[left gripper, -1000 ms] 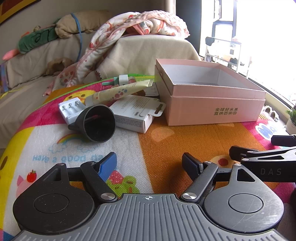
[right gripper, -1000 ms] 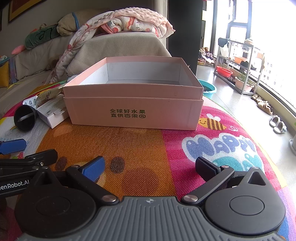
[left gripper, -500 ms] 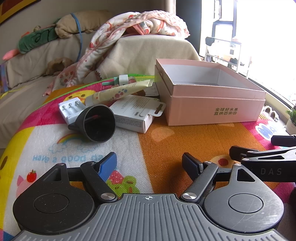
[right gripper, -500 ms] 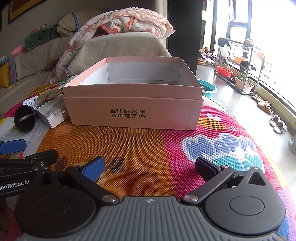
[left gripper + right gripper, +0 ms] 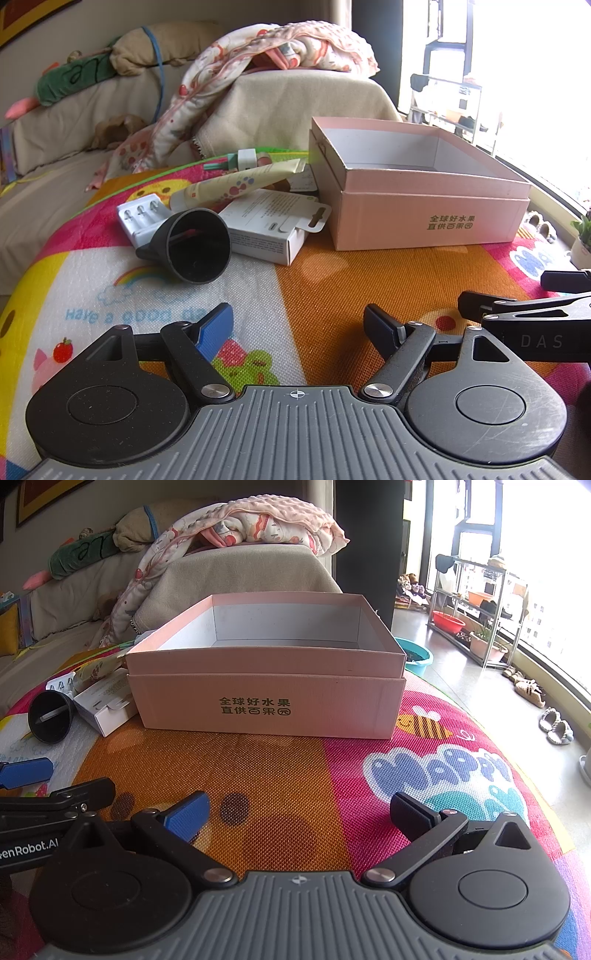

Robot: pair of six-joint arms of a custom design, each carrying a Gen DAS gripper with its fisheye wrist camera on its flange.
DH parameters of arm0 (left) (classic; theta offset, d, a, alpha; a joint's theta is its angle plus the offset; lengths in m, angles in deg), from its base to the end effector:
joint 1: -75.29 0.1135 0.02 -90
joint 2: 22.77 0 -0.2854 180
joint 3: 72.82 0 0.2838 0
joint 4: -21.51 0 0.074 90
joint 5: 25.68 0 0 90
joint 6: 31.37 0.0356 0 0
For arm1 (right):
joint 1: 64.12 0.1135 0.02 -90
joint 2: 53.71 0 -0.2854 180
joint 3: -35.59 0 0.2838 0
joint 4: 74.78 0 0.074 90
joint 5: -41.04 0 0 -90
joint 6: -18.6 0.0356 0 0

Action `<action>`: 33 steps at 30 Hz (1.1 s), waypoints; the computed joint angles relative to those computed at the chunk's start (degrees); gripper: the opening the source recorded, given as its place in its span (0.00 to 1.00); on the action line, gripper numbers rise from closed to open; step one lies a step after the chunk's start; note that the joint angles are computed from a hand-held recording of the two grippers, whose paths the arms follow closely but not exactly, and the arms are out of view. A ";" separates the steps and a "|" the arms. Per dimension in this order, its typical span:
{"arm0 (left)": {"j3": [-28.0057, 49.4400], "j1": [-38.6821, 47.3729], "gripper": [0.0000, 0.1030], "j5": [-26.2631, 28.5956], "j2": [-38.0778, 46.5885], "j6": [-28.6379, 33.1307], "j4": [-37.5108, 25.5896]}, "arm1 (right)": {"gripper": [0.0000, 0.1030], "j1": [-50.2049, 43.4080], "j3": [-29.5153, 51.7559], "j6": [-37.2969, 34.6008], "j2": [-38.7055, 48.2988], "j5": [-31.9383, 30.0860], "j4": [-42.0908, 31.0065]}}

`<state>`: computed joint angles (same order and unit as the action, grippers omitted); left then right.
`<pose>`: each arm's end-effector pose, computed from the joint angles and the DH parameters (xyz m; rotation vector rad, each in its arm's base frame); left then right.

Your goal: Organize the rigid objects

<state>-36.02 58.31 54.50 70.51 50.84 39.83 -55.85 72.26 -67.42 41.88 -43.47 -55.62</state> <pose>0.2684 -0.0756 0.0944 0.0856 2.2241 -0.0452 0.2760 0.0367 0.0845 -0.0338 2.2607 0.0053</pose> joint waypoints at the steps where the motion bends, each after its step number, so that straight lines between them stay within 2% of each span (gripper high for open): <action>1: -0.24 0.15 0.81 0.07 -0.12 0.10 0.15 | 1.00 -0.01 0.04 0.01 0.03 -0.02 -0.06; 4: -0.93 0.66 0.77 0.83 -0.70 -0.15 0.57 | 1.00 0.38 0.10 0.12 -0.80 0.09 -1.53; 6: -1.67 2.05 0.74 2.66 -2.04 -1.11 0.61 | 1.00 -0.38 2.07 -1.03 -1.99 -1.70 -6.98; 8: -2.97 4.34 0.74 4.41 -4.52 -1.41 1.90 | 1.00 -1.86 4.35 -3.19 -1.83 -4.36 -10.78; 11: -2.55 9.99 0.74 5.74 -8.20 -1.70 2.35 | 1.00 -1.34 4.96 -2.99 -1.91 -3.70 -12.16; 14: 4.70 18.30 0.74 10.63 -7.34 -4.94 -6.15 | 1.00 -1.09 5.13 -2.62 -2.14 -3.25 -12.94; 16: 11.83 23.03 0.74 15.29 -3.04 -6.93 -13.08 | 1.00 -1.11 4.89 -2.59 -2.17 -3.31 -12.54; 19: 22.19 26.23 0.73 17.42 4.98 -9.17 -21.29 | 1.00 -1.33 4.20 -2.65 -2.49 -3.50 -11.78; 21: 27.72 26.45 0.73 16.57 9.33 -9.19 -25.55 | 1.00 -1.38 3.95 -2.61 -2.49 -3.59 -11.32; 24: 31.56 25.12 0.73 13.70 13.00 -6.86 -27.40 | 1.00 -1.52 3.56 -2.67 -2.60 -3.61 -10.88; 31: 35.28 21.56 0.72 8.26 17.84 -0.23 -27.17 | 1.00 -1.57 2.81 -1.49 -2.27 -3.44 -8.83; 33: 34.05 21.12 0.70 7.20 17.75 2.21 -25.46 | 1.00 -1.73 2.67 -1.14 -2.29 -3.70 -8.52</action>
